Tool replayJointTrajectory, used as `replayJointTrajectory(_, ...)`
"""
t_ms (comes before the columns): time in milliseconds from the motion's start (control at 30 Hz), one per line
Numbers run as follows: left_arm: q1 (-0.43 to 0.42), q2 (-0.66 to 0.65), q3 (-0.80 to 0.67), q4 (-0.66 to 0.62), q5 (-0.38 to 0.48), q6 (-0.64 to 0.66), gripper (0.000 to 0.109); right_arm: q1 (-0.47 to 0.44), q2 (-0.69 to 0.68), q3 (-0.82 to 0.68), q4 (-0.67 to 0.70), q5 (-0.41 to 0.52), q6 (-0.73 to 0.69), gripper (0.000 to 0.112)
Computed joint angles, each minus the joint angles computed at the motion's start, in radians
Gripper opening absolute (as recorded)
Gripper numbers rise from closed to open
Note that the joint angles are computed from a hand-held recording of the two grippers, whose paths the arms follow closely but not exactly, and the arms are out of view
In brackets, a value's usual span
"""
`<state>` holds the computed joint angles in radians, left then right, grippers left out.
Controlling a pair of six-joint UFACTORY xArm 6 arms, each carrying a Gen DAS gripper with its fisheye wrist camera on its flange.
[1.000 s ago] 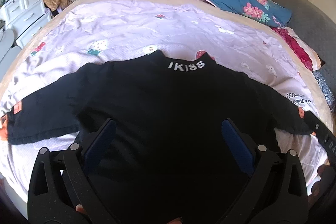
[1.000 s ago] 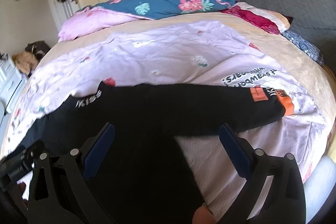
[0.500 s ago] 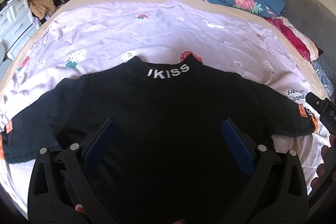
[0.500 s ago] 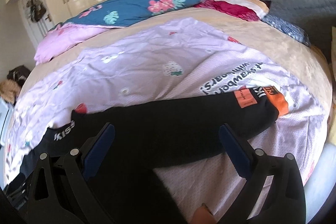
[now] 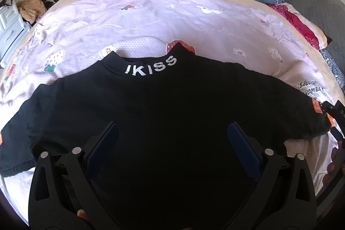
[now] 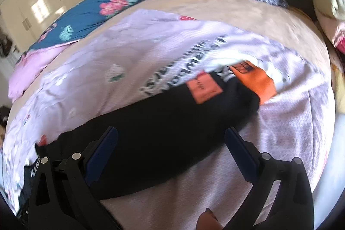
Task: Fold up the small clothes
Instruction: 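Move the right gripper toward the orange cuff of a shirt sleeve, then close the right gripper on the orange sleeve cuff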
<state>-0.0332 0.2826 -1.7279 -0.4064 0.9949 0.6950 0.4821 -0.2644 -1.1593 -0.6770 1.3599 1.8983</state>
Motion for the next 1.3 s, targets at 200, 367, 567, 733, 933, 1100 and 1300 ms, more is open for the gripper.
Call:
replayJointTrajectory(200,-0.018,0.005,0.017,0.013,-0.015,-0.018,0.095,-0.032,-0.092,0.120,0.027,-0.015,0.079,0.098)
replayJointTrajectory(367,-0.029,-0.004,0.039,0.031,-0.034,-0.031,0.095,-0.080,-0.164,0.216,0.062,-0.067,0.123,0.098)
replayJointTrajectory(567,-0.037,0.005,0.023,0.048,-0.034,-0.062,0.095,-0.147,-0.224,0.296,0.064,-0.142,0.157,0.093)
replayJointTrajectory(733,-0.037,0.025,-0.027,0.057,-0.047,-0.085,0.095,-0.182,-0.275,0.346,0.031,-0.192,0.198,0.071)
replayJointTrajectory(933,-0.019,0.054,-0.102,0.032,-0.012,-0.102,0.095,-0.240,-0.321,0.403,0.000,-0.292,0.208,0.015)
replayJointTrajectory(1100,0.007,0.064,-0.136,-0.002,0.028,-0.108,0.095,-0.171,-0.292,0.324,-0.157,-0.310,0.175,0.015)
replayJointTrajectory(1300,0.041,0.072,-0.169,-0.044,0.065,-0.110,0.095,-0.110,-0.213,0.207,-0.263,-0.354,0.074,0.014)
